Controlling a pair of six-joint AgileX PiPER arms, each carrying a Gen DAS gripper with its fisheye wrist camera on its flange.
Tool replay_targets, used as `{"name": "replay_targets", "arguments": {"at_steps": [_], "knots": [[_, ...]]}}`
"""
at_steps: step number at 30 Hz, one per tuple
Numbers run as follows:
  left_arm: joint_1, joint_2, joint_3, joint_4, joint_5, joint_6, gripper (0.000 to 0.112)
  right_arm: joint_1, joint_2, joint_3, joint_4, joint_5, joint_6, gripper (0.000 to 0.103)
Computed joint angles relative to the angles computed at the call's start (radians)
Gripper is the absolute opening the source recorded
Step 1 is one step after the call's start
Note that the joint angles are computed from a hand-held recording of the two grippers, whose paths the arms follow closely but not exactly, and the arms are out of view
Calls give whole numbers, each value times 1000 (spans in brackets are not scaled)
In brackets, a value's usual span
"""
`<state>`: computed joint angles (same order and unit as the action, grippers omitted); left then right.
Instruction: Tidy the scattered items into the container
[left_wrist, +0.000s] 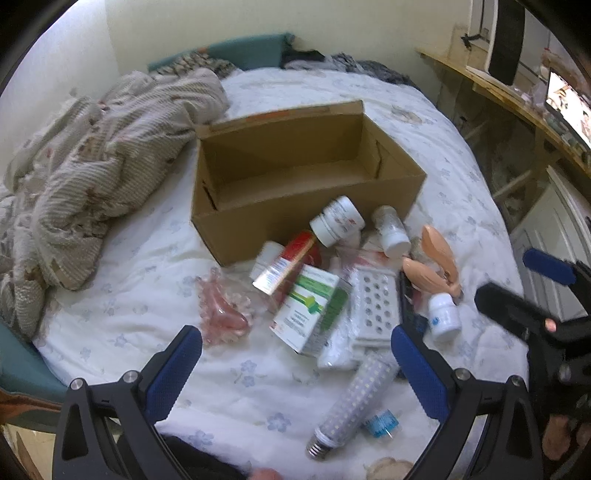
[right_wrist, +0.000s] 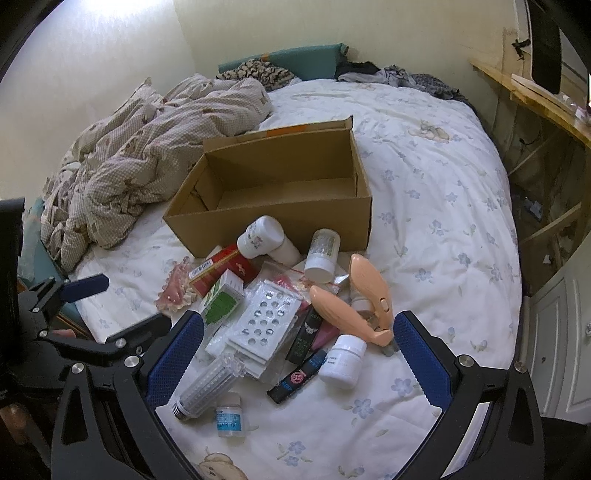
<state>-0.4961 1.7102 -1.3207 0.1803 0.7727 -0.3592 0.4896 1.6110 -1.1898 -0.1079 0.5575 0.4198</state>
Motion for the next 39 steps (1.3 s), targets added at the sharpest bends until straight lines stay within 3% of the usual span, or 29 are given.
{"name": "replay_targets", "arguments": {"at_steps": [6, 11, 14, 17, 21, 23, 28, 35, 39], "knots": [[50, -71, 64, -167, -76, 130, 102, -44, -48, 35, 42, -10, -33, 103], [23, -38, 21, -92, -19, 67, 102, -94, -77, 67, 85, -9, -68, 103], [3, -52, 33, -45, -24, 50, 102, -126, -88, 82, 124, -7, -99, 103], [-40, -7, -8, 72, 74, 11, 102, -158, -95, 93, 165, -2, -139, 103], [5, 45, -25, -122, 117, 223, 102, -233, -84, 99, 270, 25, -226, 103], [-1, 106, -69, -145, 170, 282, 102, -274, -72, 98, 318, 44, -257, 103], [11, 185, -118, -237, 208, 388, 101, -327, -56, 105, 387, 70, -291, 103], [-29, 249, -151, -271, 260, 516, 86, -315, -49, 105, 387, 74, -294, 103], [-68, 299, -176, -202, 270, 480, 54, -288, -24, 87, 344, 77, -275, 103]]}}
